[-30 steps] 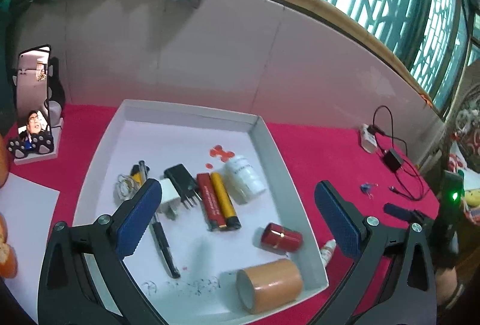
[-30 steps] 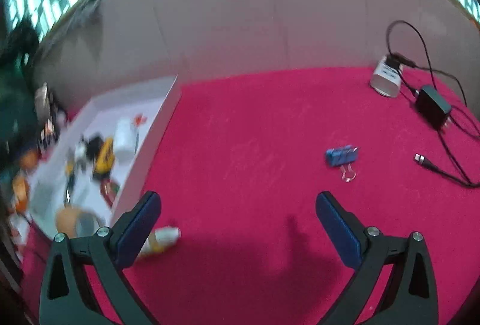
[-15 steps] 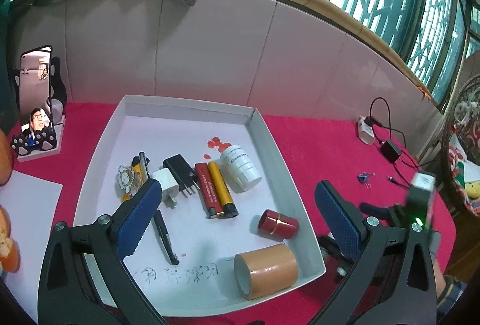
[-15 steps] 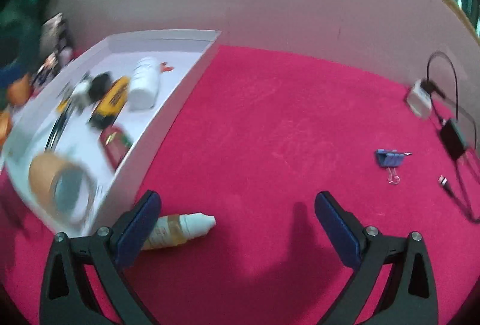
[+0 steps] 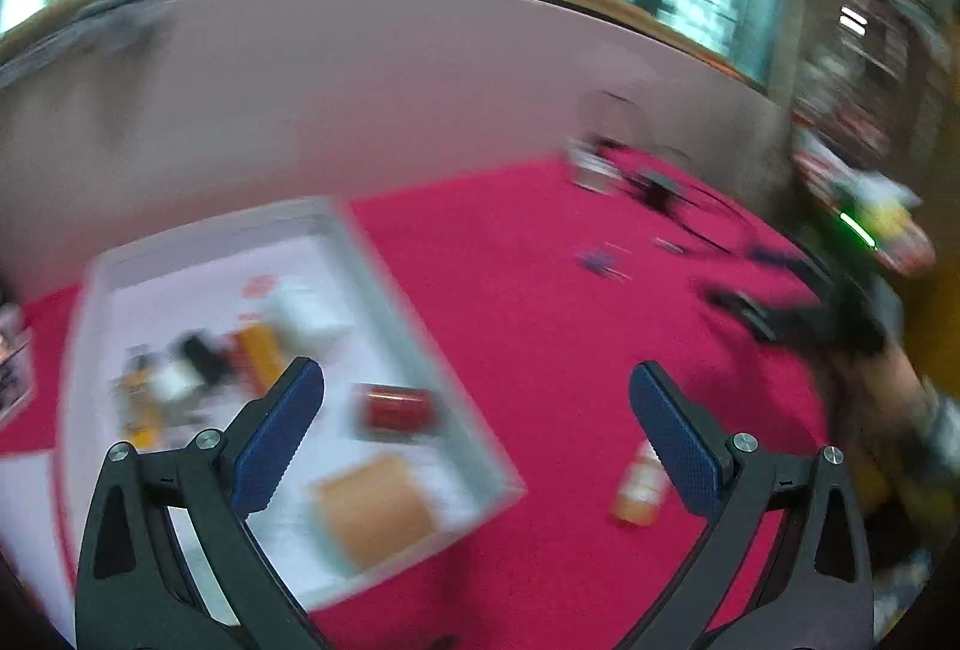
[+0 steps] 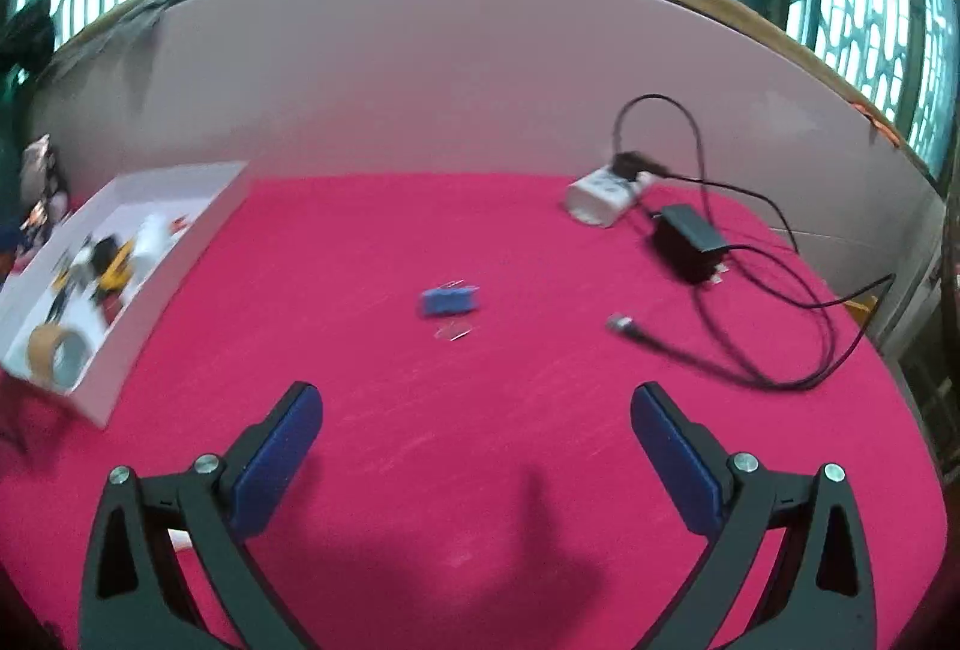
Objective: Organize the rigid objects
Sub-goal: 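Grasp the blue binder clip with the right gripper while the left gripper grasps the dropper bottle, then carry the dropper bottle and binder clip into the white tray and open both grippers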
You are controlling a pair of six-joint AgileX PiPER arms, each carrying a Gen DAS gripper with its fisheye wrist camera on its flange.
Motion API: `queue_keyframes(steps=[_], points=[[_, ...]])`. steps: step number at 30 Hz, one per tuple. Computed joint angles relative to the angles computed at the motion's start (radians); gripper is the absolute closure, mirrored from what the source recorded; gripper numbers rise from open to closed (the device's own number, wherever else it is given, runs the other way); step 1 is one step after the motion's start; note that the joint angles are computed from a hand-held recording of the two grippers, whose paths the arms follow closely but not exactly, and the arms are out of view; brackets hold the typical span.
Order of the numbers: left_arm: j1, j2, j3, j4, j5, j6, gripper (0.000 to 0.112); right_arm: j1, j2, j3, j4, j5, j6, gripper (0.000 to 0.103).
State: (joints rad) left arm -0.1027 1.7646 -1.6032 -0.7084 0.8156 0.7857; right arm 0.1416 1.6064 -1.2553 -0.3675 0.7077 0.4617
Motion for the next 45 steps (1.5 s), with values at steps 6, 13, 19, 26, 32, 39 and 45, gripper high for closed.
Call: queue_keyframes(steps=[6, 13, 19, 26, 32, 39, 45], points=[[-0.096, -0.04, 0.11, -0.072, 0.045, 0.161, 0.009, -0.07, 0.204, -0.179, 0.196, -0.017, -0.205, 0.001], [-0.167, -0.005, 0.101, 0.008, 0.052, 0.116, 0.01, -0.028, 0.474, -0.473, 0.221, 0.12, -0.252, 0.022], [-0.194, 0.018, 0.087, 0.02, 0.062, 0.133, 0.01, -0.048, 0.47, -0.47, 0.27, 0.134, -0.283, 0.072], [-0.258, 0.093, 0.018, 0.105, 0.089, 0.099, 0.02, -0.107, 0.248, -0.185, 0.492, 0.068, -0.323, 0.072], [-0.301, 0.146, -0.033, 0.205, 0.096, 0.016, 0.037, -0.171, 0.08, 0.036, 0.695, -0.004, -0.401, 0.072], [-0.301, 0.144, -0.013, 0.276, 0.084, -0.035, 0.077, -0.156, 0.047, 0.055, 0.694, -0.031, -0.371, 0.072], [-0.289, 0.101, 0.064, 0.27, 0.024, -0.042, 0.093, -0.139, 0.008, 0.059, 0.662, -0.051, -0.325, 0.072]])
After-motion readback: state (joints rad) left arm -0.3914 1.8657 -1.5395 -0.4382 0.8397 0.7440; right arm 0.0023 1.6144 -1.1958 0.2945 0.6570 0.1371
